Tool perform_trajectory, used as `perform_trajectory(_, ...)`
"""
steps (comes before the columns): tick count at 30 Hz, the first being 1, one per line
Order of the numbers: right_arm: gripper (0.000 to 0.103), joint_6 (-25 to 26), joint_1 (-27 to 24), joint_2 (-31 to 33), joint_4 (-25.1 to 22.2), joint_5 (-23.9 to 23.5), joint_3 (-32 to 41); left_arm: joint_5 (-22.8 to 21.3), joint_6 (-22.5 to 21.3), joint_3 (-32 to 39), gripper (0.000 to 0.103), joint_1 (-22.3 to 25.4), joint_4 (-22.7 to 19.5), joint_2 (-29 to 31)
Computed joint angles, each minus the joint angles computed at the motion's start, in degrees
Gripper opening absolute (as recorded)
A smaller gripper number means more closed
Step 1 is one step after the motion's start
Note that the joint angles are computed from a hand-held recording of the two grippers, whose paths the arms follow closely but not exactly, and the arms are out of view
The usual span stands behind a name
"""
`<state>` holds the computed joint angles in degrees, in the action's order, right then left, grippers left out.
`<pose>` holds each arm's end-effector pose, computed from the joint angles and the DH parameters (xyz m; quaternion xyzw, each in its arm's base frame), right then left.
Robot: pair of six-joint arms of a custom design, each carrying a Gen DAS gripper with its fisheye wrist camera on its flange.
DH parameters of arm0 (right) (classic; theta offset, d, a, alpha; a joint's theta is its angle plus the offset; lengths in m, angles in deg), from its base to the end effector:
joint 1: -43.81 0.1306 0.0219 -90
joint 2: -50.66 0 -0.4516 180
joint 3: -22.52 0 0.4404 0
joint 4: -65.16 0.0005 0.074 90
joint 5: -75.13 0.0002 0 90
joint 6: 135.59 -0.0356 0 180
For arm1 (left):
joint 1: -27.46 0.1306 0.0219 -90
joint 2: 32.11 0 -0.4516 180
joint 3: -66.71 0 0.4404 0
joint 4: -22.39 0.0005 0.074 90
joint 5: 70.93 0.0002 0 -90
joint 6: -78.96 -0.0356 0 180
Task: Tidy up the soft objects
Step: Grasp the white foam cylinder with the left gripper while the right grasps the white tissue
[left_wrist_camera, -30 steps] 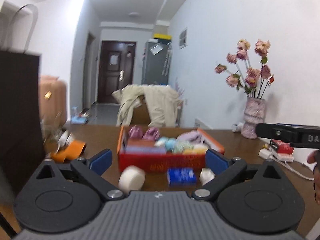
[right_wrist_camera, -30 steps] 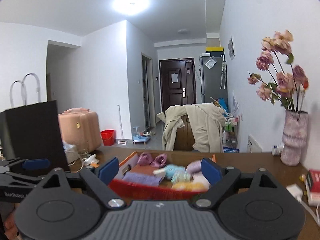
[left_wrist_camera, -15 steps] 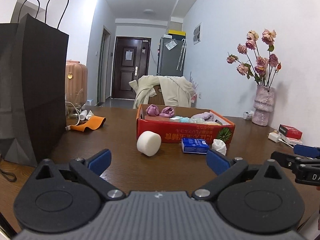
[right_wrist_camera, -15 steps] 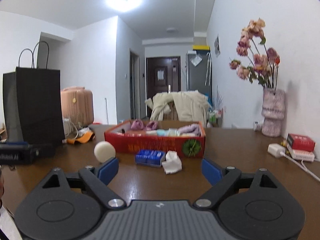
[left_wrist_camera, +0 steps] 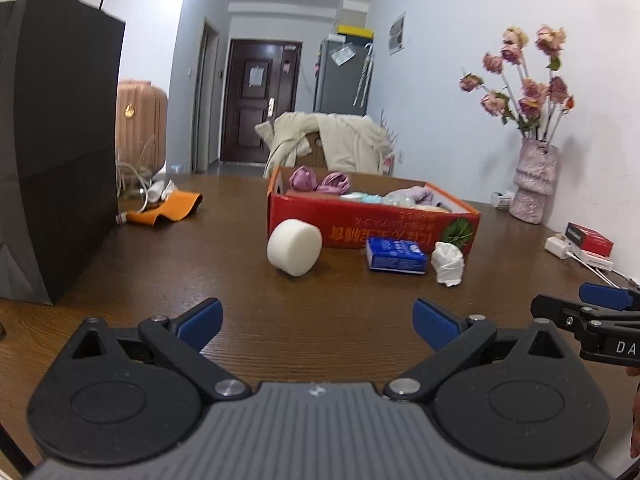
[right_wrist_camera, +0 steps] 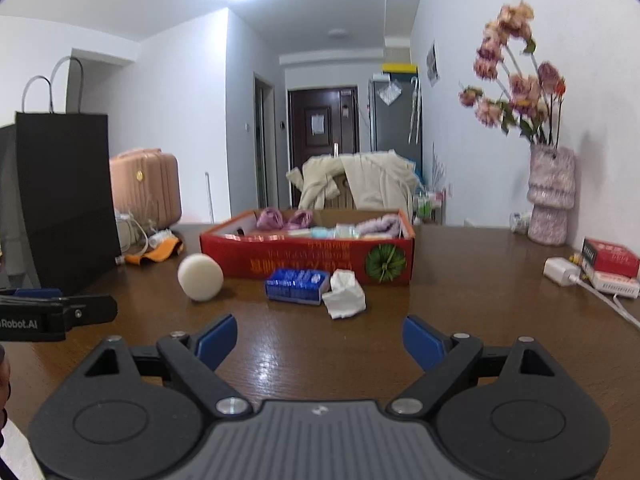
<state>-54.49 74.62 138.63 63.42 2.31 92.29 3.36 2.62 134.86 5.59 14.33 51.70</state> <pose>0.4572 0.2598 0.4073 -0.0697 0.8112 0.0777 0.5754 0.4640 -0.1764 0.4170 -0.0151 0.8327 -0.0563 0.5506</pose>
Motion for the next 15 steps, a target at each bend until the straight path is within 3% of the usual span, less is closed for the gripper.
perform_trajectory(10,0.087,-1.3,-3.0,6.5,-5.8,-3.1,8.1,2.9,4.3,9.0,0.103,3.9,-5.7,7.3)
perform_trajectory(15,0.079,-2.0,-4.7,10.5,-9.4,-4.7,13.3,3.8,5.9,14.7,0.103,5.8,-7.3,11.7)
